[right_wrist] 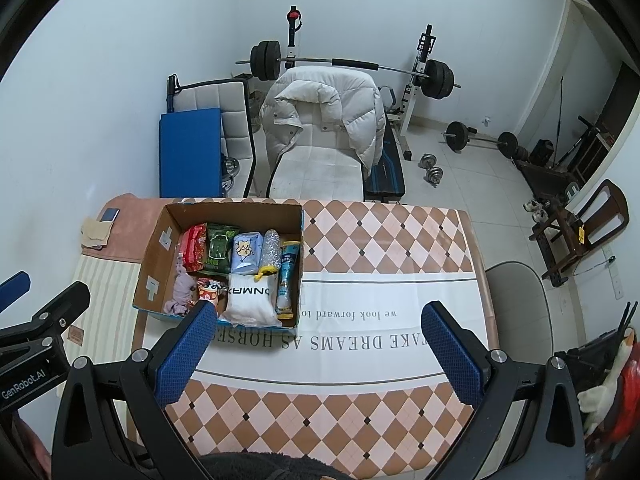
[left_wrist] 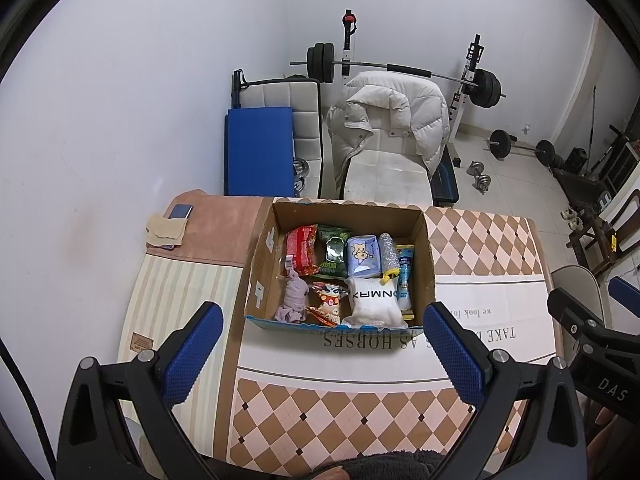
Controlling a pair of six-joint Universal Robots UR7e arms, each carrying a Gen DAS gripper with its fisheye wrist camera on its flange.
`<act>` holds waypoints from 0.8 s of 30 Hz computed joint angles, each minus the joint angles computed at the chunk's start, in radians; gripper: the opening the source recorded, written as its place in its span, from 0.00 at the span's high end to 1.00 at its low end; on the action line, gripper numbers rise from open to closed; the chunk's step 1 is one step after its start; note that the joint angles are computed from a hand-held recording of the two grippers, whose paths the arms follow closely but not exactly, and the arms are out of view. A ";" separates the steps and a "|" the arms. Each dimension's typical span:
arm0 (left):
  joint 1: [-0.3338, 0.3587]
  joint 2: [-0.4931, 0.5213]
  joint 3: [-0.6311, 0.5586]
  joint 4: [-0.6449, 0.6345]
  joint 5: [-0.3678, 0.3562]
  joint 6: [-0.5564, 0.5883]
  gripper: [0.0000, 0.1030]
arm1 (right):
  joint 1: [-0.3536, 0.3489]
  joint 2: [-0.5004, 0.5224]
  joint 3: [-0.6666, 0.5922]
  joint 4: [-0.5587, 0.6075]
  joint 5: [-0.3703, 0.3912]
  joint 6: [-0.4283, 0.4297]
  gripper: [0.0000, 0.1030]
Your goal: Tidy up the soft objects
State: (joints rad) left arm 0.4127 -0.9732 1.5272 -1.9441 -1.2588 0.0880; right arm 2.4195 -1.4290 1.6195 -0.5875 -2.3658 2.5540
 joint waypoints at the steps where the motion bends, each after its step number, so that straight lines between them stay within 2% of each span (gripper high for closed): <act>1: -0.001 0.003 -0.003 0.003 -0.001 0.001 0.00 | 0.000 0.000 0.000 0.000 0.000 -0.001 0.00; 24: -0.012 0.002 -0.002 -0.002 -0.004 0.006 0.00 | 0.011 0.014 -0.023 0.027 0.024 0.052 0.00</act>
